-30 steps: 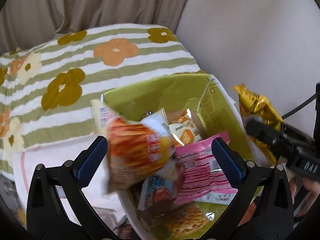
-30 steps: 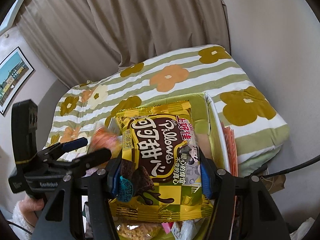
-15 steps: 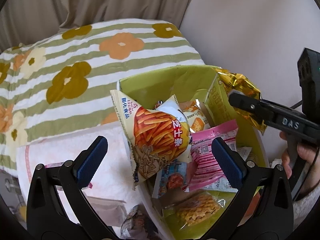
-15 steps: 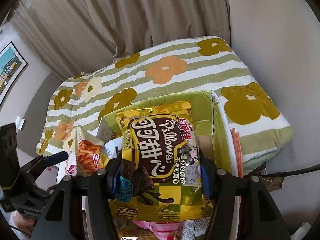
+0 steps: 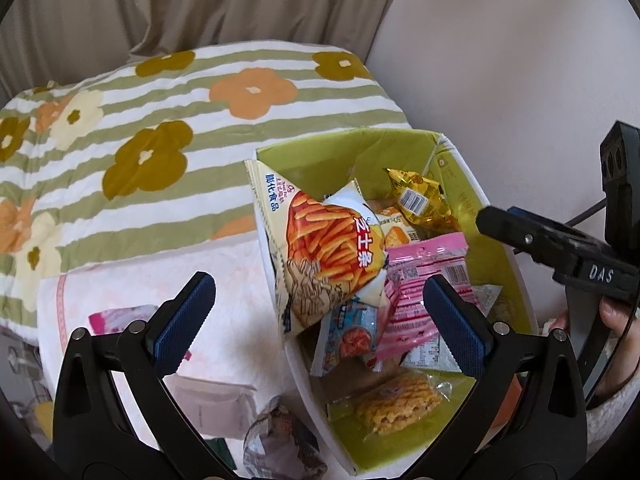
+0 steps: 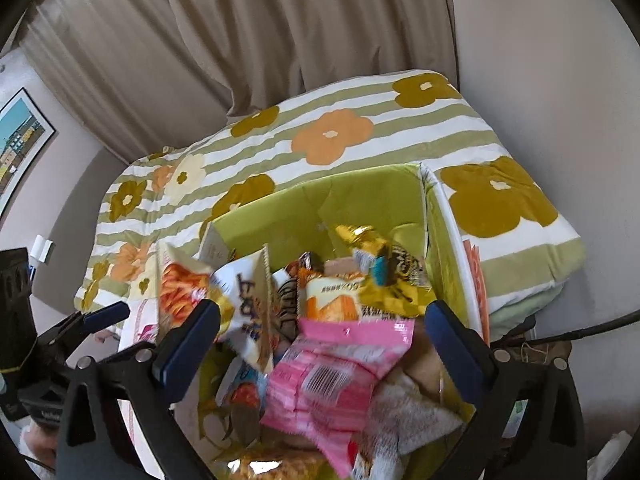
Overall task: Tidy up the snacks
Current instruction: 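Move both grippers back toward the white pack and purple bag on the table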
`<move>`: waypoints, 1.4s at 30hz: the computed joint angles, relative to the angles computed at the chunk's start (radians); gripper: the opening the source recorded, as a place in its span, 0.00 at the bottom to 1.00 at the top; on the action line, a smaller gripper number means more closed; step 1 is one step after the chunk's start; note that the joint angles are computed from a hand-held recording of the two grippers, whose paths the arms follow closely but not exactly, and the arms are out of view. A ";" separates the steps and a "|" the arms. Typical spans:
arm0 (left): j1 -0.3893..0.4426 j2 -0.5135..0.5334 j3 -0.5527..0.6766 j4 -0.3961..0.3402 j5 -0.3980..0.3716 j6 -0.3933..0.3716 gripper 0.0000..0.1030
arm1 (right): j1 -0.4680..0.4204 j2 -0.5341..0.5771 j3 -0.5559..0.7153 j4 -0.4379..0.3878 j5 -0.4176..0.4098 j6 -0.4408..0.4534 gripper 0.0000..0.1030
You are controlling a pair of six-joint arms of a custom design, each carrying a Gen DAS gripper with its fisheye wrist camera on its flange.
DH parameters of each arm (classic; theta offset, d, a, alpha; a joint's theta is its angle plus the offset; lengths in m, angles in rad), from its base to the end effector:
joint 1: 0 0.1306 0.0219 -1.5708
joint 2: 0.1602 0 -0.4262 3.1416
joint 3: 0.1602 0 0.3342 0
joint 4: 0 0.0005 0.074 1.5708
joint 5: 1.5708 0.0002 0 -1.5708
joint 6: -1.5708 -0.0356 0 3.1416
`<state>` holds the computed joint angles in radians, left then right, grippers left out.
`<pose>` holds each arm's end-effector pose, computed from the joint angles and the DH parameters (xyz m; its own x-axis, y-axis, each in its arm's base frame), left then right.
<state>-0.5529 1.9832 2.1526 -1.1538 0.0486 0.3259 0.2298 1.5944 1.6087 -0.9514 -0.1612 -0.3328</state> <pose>0.5458 -0.3394 0.4538 -0.8468 0.1468 -0.5113 0.2917 0.9319 -0.2155 0.4841 0.1186 0.4663 -0.8453 0.1334 -0.5174 -0.0436 0.9479 0.3157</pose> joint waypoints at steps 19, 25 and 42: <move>0.076 -0.385 -0.448 0.160 -0.138 0.103 1.00 | 0.191 -0.167 -0.073 0.029 0.072 0.039 0.99; 0.159 -0.456 -0.554 0.212 -0.059 0.034 1.00 | 0.326 -0.192 -0.132 0.063 0.171 -0.103 0.99; 0.334 -0.473 -0.722 0.211 0.262 -0.487 1.00 | 0.643 -0.128 -0.225 0.045 0.470 -0.686 0.99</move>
